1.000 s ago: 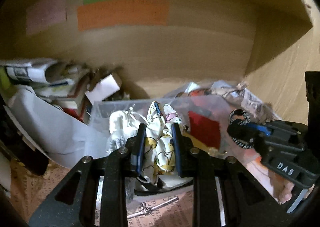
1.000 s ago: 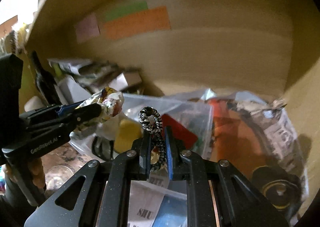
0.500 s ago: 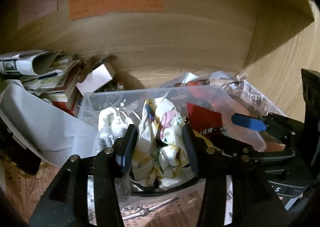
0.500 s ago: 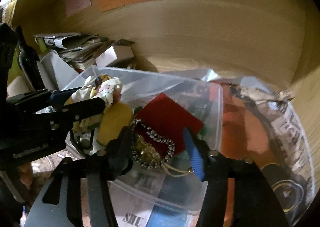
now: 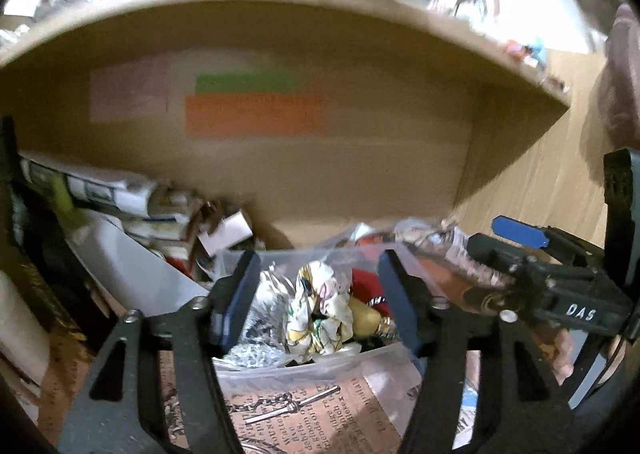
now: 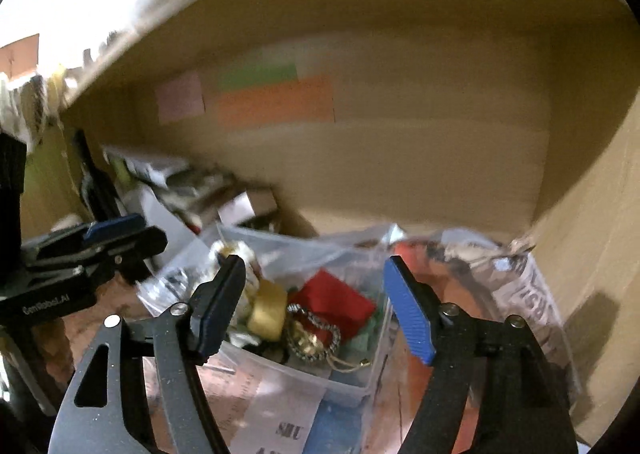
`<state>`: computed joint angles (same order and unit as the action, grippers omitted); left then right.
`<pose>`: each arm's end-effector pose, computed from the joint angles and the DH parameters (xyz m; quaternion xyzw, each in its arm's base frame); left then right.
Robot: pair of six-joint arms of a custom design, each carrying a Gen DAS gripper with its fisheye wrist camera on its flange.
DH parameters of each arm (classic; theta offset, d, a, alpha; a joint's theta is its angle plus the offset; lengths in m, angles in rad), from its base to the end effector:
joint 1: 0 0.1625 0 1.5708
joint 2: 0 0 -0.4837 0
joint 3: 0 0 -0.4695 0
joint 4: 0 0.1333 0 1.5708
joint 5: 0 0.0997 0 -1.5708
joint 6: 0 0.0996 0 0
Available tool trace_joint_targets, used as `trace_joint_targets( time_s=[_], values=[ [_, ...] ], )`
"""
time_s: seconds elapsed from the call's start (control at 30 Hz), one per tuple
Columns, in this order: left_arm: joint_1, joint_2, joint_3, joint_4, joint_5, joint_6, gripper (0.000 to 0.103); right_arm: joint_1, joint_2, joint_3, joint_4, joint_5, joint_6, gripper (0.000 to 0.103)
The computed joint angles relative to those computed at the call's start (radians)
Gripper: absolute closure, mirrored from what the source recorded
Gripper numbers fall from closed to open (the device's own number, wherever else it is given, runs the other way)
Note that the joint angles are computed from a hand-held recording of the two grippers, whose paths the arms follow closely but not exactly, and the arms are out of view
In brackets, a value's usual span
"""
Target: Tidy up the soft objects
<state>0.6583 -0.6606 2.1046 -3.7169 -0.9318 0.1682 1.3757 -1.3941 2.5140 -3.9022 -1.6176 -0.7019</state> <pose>-0.3323 -0.5006 -0.0031 0.3660 0.8200 -0.4114 0.1560 0.0452 -0.4348 0.2744 0.1931 -0.7989 0.5046 0.2642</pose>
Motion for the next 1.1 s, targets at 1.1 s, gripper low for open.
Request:
trace_joint_targets(
  time_s=[1.1],
  values=[
    [-0.146,-0.015,0.146,-0.320,0.131,0.094,0.000,0.075,-0.008,0.126,-0.285,0.028,-0.007,0.000]
  ],
)
